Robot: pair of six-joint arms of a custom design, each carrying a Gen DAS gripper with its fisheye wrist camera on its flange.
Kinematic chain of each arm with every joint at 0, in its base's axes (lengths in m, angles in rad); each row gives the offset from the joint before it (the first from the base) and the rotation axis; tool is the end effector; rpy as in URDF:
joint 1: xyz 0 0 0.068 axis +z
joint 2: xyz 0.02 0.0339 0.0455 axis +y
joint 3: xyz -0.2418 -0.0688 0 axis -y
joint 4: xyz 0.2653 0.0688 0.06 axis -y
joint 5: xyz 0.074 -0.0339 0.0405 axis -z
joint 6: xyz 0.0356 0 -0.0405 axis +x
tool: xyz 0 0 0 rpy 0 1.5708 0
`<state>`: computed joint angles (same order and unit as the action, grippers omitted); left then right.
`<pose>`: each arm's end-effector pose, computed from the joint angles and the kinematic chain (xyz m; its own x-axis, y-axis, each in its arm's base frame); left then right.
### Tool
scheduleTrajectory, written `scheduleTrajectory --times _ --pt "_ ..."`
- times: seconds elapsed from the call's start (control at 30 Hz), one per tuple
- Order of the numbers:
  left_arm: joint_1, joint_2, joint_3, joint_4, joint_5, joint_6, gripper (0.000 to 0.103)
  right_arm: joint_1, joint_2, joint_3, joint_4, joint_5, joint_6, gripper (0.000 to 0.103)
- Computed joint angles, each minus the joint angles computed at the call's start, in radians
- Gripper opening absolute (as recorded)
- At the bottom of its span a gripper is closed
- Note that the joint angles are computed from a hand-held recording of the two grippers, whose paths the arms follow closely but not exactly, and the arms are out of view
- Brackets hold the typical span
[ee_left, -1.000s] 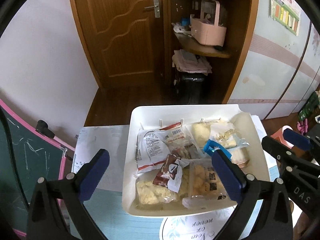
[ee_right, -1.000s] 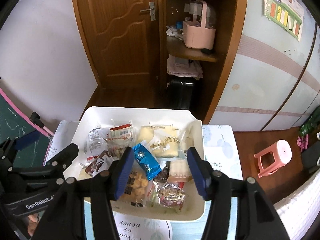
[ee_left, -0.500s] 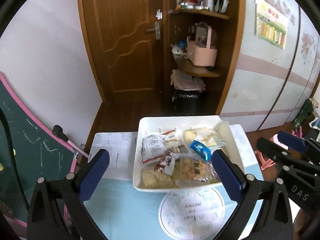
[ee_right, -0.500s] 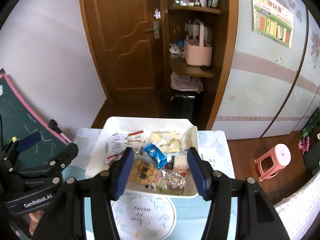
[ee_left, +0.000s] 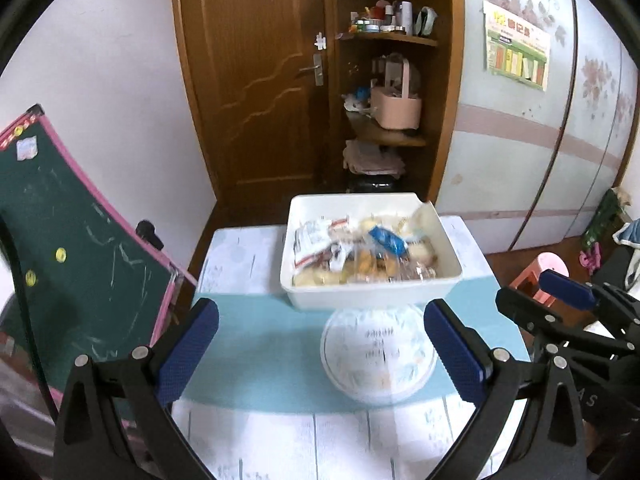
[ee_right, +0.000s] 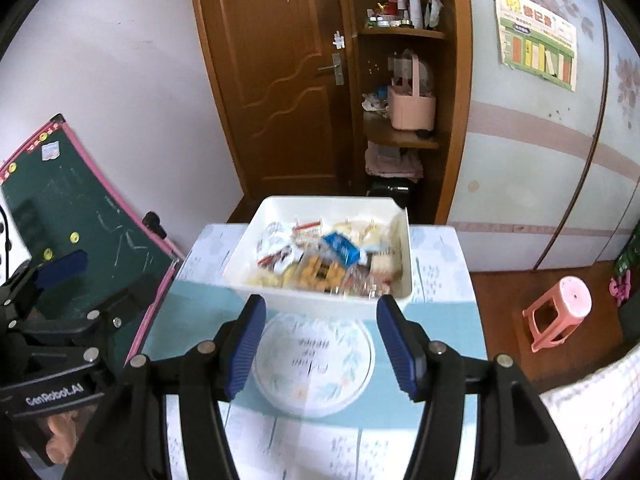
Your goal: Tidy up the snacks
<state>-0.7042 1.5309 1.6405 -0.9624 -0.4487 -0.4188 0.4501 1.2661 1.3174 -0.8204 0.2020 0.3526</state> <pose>0.2671 -0.2066 0.3639 -0.6732 0.0911 -0.7339 0.1008 0.9944 0.0309 0.2620 0.1187 0.3420 -0.6901 0.0423 -0.7225 -0.0619 0.9912 0.1172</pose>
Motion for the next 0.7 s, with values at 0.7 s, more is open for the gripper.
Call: scheduleTrajectory --times 0.7 --pt "-0.267 -0.438 -0.438 -0.161 -0.178 -0.314 0.102 0.528 -0.39 -0.312 -0.154 0.386 0.423 0.08"
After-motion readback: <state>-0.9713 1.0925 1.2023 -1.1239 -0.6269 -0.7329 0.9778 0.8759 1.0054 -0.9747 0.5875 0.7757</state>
